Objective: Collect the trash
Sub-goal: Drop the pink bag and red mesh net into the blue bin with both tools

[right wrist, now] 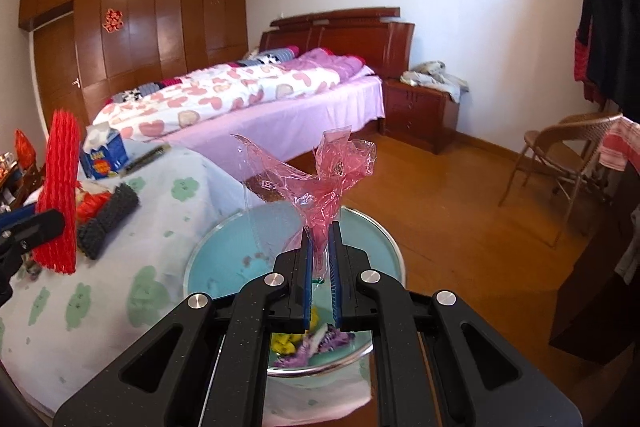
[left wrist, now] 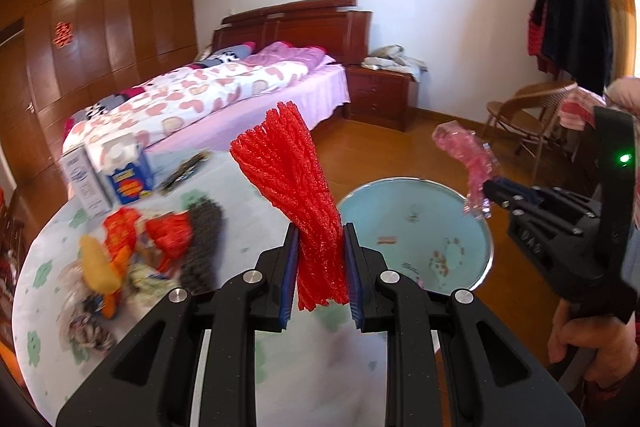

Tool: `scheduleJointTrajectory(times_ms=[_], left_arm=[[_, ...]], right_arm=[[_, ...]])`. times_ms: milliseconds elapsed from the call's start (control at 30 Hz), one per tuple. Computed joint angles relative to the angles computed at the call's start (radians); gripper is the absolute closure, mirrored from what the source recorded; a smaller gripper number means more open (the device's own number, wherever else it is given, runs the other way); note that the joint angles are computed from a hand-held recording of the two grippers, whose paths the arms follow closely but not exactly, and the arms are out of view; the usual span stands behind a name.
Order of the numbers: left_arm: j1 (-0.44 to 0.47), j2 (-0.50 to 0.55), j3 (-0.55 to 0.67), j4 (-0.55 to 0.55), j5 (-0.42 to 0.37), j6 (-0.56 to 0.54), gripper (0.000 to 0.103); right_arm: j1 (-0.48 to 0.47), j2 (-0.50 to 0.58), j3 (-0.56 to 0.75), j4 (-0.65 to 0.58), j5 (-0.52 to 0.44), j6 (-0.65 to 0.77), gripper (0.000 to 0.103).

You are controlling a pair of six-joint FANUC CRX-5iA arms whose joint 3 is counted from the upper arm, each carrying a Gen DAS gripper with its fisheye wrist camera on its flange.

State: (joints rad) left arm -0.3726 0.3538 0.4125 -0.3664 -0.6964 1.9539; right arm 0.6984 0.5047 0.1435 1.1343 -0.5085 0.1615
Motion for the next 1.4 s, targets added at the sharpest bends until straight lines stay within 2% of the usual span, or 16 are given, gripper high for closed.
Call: scheduleJointTrajectory(times_ms=[300, 600, 767, 933, 1000, 1100, 1167, 1200, 1233, 1267, 1333, 1400], left_arm=[[-0.019, 0.129, 0.137, 0.114, -0.045, -0.138, 0.081], [-0.013, 0.223, 0.23, 0.178, -0.104, -0.19, 0.081], [-0.009, 0.248, 0.245, 0.211, -0.107, -0.223, 0.08], [-0.005, 0.27, 0.275, 0.21, -0.134, -0.219, 0.076], [-0.005, 0.271, 0.28, 0.196, -0.141, -0.204, 0.071], [-0.006, 0.264, 0.28, 0.171, -0.144, -0.172, 0.058], [-0.009, 0.253, 0.276, 0.138, -0.146, -0.136, 0.043], [-0.012, 0.247, 0.275, 0.115, -0.147, -0.112, 0.039], [-0.016, 0.247, 0.28, 0.094, -0.152, -0.088, 0.031], [-0.017, 0.24, 0.277, 0.078, -0.152, -0.068, 0.026], [-0.017, 0.23, 0.271, 0.053, -0.156, -0.032, 0.023], [-0.019, 0.223, 0.273, 0.026, -0.17, -0.006, 0.021]], right_arm=[[-0.005, 0.028, 0.043, -0.169, -0.032, 0.139, 0.094], [-0.003, 0.071, 0.154, -0.496, -0.073, 0.418, 0.094], [-0.007, 0.084, 0.193, -0.601, -0.089, 0.508, 0.094], [-0.006, 0.082, 0.179, -0.563, -0.074, 0.465, 0.081], [-0.007, 0.075, 0.162, -0.531, -0.061, 0.43, 0.073], [-0.007, 0.066, 0.137, -0.474, -0.051, 0.366, 0.067], [-0.01, 0.059, 0.12, -0.438, -0.045, 0.318, 0.06], [-0.012, 0.052, 0.101, -0.401, -0.034, 0.272, 0.051], [-0.015, 0.044, 0.079, -0.358, -0.02, 0.221, 0.043], [-0.015, 0.04, 0.068, -0.334, -0.016, 0.195, 0.039], [-0.02, 0.033, 0.046, -0.274, -0.011, 0.131, 0.026], [-0.021, 0.027, 0.029, -0.225, -0.012, 0.076, 0.025]])
